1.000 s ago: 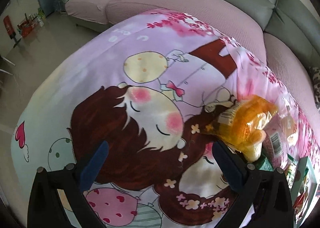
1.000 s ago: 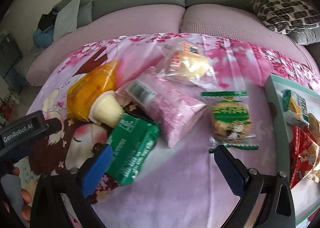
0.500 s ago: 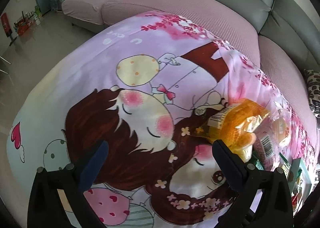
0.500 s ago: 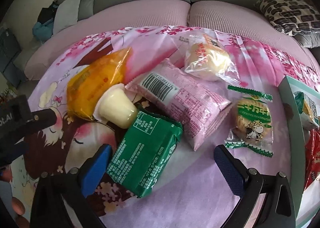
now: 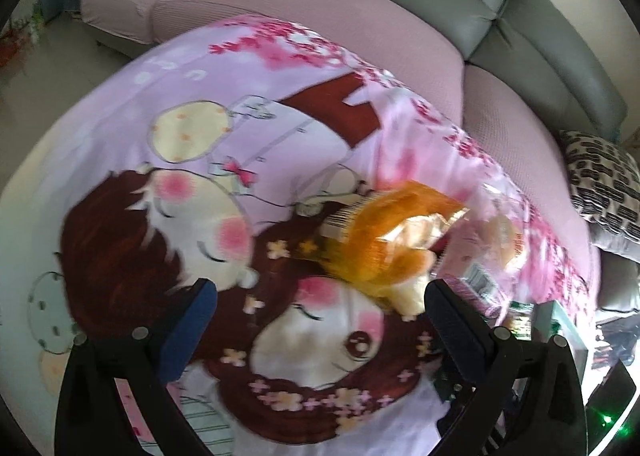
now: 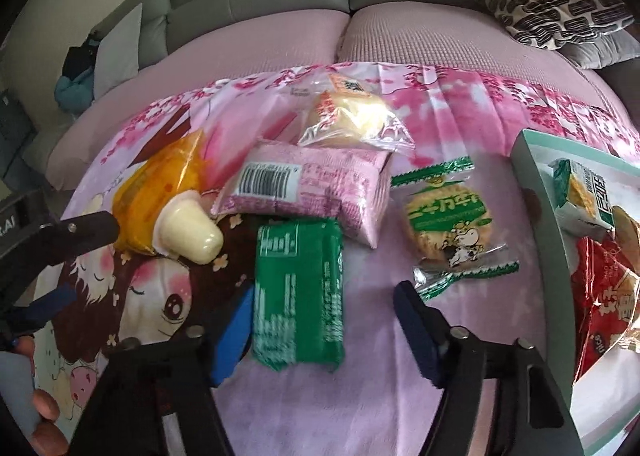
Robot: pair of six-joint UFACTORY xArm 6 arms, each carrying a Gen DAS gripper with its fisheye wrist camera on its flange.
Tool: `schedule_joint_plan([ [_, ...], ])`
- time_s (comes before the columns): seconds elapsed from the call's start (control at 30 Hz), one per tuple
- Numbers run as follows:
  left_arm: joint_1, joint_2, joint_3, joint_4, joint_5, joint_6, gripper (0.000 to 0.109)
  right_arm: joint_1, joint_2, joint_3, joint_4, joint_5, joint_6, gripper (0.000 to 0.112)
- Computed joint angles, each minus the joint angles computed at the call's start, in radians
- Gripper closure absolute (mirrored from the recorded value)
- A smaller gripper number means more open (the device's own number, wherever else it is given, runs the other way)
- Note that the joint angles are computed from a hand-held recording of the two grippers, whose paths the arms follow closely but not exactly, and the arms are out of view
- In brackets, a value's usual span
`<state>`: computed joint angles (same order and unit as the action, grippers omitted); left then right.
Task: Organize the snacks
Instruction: 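Grasp the pudding cup with the left tool while the right tool grasps the green biscuit pack, then carry the pudding cup and green biscuit pack over the tray with both tools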
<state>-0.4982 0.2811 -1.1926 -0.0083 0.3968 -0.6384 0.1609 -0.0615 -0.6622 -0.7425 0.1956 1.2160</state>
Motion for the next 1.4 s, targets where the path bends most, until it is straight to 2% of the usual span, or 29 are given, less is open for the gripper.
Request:
schedule_joint_plan([
  [0.1,-0.013,0.023,-0.02,-0.009,0.001,0.015,0.006,-0.006,0.012,-0.009,-0.031,-0.019,0.015,0.043],
  [0.23,-0.027,0.048,-0.039,-0.031,-0.011,0.046,0.006,-0.016,0.027,-0.009,-0.025,-0.064,-0.007,0.057],
  [0.33,-0.034,0.075,-0.075,0.0,0.027,0.028,0.006,-0.016,0.028,-0.007,-0.006,-0.074,-0.027,0.064],
  [0.47,-0.041,0.102,-0.1,-0.003,0.027,0.037,0.006,-0.015,0.026,-0.001,0.024,-0.077,-0.061,0.066],
  [0.6,-0.048,0.128,-0.125,0.051,0.021,-0.004,0.006,-0.017,0.005,0.023,0.048,-0.081,-0.086,0.066],
  [0.63,-0.05,0.135,-0.131,0.056,0.019,-0.006,0.008,-0.019,0.003,0.026,0.053,-0.084,-0.092,0.066],
  [0.73,-0.055,0.157,-0.151,0.05,0.009,-0.001,0.026,-0.023,-0.008,0.04,0.07,-0.09,-0.112,0.066],
  [0.87,-0.059,0.164,-0.154,0.095,-0.002,-0.044,0.035,-0.02,-0.009,0.036,0.05,-0.078,-0.105,0.066],
  [1.07,-0.066,0.15,-0.118,-0.114,-0.068,0.11,0.06,-0.019,-0.001,0.03,0.042,-0.08,-0.095,0.066],
  [1.4,-0.066,0.112,-0.09,-0.182,-0.004,0.136,0.061,-0.014,-0.025,0.046,0.056,-0.063,-0.109,0.068],
])
